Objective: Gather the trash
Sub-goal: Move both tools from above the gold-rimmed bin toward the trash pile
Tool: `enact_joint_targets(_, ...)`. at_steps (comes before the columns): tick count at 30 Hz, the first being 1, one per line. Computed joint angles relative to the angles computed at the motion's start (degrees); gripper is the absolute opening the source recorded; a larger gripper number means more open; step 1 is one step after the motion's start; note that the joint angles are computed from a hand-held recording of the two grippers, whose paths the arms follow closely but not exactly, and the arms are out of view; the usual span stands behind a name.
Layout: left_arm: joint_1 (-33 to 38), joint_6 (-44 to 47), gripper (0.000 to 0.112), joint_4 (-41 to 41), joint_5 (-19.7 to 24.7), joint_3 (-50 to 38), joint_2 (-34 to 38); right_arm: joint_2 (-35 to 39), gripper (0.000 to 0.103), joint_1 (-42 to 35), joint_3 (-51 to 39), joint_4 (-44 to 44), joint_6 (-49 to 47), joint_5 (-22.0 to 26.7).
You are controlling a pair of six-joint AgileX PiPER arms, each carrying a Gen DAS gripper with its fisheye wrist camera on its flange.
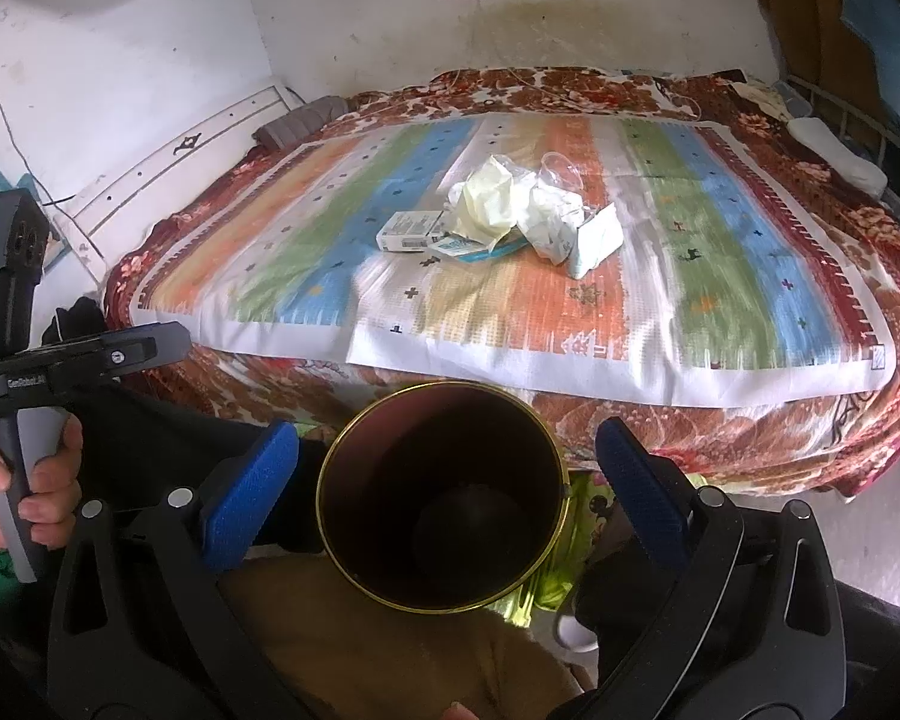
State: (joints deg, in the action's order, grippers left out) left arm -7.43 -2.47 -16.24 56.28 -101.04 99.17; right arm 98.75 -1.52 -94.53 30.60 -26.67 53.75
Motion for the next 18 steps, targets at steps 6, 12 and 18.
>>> enact_joint_targets(6, 0.3, 1.5, 0.097, -2.0, 1.4, -1.4, 1.1, 0.5, 0.094, 0.3, -0.8, -1.0, 0.8, 0.1)
enact_joint_targets(12, 0.0, 0.4, 0.097, -0.4, 3.8, -5.5, 3.3, 2.5, 0.094, -0.3, -4.5, -0.1, 1.6, 2.3)
enact_joint_targets(18, -0.4, -0.1, 0.097, 1.4, 10.2, -18.7, 9.6, 6.9, 0.094, -2.1, -12.7, 1.8, 1.9, 6.6)
